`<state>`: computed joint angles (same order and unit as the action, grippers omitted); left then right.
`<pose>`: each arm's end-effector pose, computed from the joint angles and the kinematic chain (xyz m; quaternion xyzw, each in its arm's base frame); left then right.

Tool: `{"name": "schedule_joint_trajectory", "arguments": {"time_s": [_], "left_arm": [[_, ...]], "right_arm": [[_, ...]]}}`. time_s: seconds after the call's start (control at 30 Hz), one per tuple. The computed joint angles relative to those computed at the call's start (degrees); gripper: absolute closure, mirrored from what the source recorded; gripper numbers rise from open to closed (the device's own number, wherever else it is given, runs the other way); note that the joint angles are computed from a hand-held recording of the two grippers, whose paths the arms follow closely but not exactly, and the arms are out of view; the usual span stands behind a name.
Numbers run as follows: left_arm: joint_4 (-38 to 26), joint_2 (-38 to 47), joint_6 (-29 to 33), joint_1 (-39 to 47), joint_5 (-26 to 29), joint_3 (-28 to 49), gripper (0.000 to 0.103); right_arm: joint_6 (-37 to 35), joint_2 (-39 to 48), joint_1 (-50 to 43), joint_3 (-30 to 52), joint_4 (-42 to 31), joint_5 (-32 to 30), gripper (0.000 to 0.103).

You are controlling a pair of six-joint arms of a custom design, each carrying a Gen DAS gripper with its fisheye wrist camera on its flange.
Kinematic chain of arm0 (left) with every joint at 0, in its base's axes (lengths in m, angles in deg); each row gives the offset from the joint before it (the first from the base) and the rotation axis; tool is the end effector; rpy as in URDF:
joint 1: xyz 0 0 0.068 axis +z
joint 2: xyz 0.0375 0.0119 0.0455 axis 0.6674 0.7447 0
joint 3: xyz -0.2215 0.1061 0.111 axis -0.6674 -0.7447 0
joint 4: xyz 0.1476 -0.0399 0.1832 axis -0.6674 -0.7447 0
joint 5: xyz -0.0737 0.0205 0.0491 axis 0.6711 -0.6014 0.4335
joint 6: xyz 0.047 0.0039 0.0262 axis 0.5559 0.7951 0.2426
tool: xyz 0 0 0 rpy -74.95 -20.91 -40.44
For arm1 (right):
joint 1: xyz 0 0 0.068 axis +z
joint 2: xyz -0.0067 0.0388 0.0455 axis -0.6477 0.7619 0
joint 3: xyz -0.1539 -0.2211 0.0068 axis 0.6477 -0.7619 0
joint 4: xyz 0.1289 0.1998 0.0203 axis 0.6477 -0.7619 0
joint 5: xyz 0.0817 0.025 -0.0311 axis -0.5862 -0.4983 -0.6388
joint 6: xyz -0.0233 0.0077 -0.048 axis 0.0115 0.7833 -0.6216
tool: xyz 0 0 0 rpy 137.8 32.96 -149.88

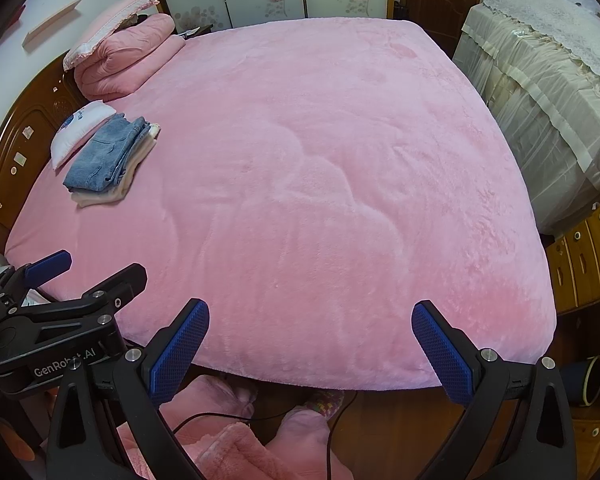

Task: Fold large clothes

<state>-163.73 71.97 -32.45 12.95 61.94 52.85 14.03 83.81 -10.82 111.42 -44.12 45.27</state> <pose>0.2520 -0.1305 0.4002 -0.0094 0.9746 0.0006 0.2237 0.2064 0.1104 0.3963 -0.0255 0.9763 0.0217 0.2140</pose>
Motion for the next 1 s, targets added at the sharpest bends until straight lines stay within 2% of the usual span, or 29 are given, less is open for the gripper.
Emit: {"name": "schedule_joint_trajectory", "arguments": {"time_s": [0.57,1.0], "left_arm": [[-0.5,0.7,-0.1,-0.6,-0.8,0.5,0.001],[-1.3,-2.6,-4.3,-5.6,-5.5,-1.7,0.000]], "right_arm": [[-2.6,0.9,-2.5,1.8,-0.9,-1.3,0.001],[-6.4,-3.3,-6.3,-1.5,-0.2,-3.3,0.001]]}}
